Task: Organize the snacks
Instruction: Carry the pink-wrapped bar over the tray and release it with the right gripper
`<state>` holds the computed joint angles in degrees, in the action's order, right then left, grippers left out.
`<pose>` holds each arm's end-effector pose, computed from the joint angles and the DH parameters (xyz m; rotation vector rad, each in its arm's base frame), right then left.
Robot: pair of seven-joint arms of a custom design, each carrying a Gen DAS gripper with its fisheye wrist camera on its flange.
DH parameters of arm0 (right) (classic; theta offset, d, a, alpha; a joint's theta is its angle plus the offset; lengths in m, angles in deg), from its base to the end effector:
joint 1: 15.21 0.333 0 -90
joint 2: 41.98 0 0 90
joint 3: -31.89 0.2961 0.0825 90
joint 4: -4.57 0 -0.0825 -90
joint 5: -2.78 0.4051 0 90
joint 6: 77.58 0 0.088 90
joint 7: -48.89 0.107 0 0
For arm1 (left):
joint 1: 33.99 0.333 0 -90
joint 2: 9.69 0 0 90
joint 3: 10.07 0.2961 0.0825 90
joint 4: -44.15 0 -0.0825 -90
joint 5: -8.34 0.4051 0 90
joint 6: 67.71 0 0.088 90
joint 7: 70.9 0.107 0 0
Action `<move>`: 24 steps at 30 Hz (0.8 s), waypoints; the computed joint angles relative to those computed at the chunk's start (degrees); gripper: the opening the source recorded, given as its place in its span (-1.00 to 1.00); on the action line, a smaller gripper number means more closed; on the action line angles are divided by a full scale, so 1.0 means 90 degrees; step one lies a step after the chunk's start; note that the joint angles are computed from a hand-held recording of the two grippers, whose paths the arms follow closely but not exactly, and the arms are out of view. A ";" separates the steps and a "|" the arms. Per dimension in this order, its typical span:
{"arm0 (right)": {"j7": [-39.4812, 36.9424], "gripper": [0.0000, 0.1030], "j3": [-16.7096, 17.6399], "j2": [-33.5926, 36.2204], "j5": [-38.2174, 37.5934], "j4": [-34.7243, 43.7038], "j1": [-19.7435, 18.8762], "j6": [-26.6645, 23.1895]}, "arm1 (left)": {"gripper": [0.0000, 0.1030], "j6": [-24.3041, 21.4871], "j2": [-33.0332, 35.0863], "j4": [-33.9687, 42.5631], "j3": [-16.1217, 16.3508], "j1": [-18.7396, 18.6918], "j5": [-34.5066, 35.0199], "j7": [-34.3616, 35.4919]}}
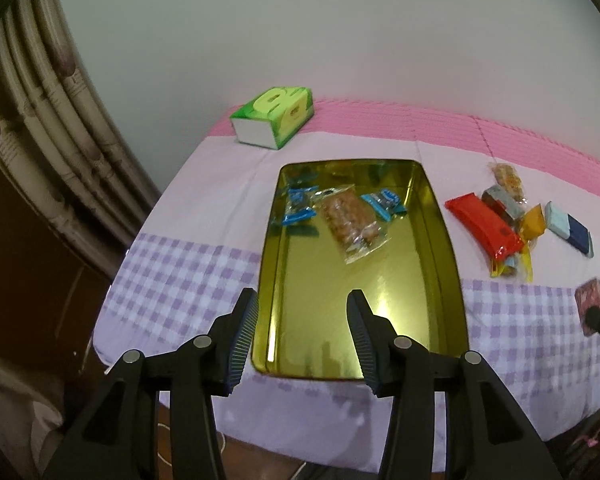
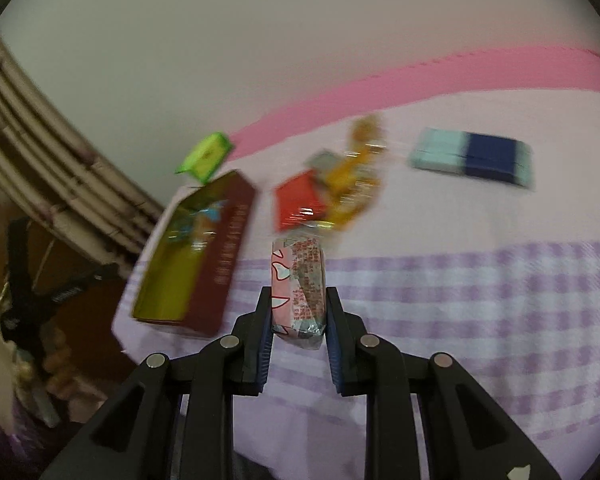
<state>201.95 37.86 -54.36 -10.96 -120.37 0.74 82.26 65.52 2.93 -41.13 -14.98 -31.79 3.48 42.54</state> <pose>0.5150 0.2227 0.5506 -1.1619 2.0069 -0.2809 0.6907 -0.0279 0.5941 -1.4411 2.1976 -0.5826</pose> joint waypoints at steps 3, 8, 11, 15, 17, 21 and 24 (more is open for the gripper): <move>-0.0456 -0.58 -0.0026 0.0462 0.0205 0.0653 0.0166 -0.0033 | -0.08 0.0053 -0.0019 -0.0060 0.0044 0.0064 -0.0036 -0.0014; -0.1388 -0.57 -0.0030 0.1422 0.0807 0.1928 0.0374 -0.0228 | -0.07 0.0066 0.0093 0.0027 0.0092 0.0139 -0.0043 -0.0122; -0.1869 -0.57 0.0045 0.2032 0.1084 0.2743 0.0419 -0.0471 | -0.06 0.0113 0.0187 0.0100 0.0122 0.0154 0.0030 -0.0232; -0.2308 -0.57 0.0118 0.2817 0.1285 0.3780 0.0458 -0.0798 | -0.06 0.0077 0.0314 0.0233 0.0138 0.0177 0.0088 -0.0333; -0.2495 -0.57 0.0164 0.3169 0.1422 0.4238 0.0461 -0.0937 | -0.04 -0.0070 0.0408 0.0378 0.0129 0.0208 0.0037 -0.0347; -0.2709 -0.57 0.0213 0.3811 0.1653 0.5064 0.0474 -0.1213 | -0.02 -0.0096 0.0511 0.0506 0.0158 0.0210 0.0111 -0.0492; -0.2831 -0.57 0.0250 0.4258 0.1836 0.5641 0.0476 -0.1402 | 0.00 -0.0142 0.0605 0.0628 0.0173 0.0223 0.0142 -0.0602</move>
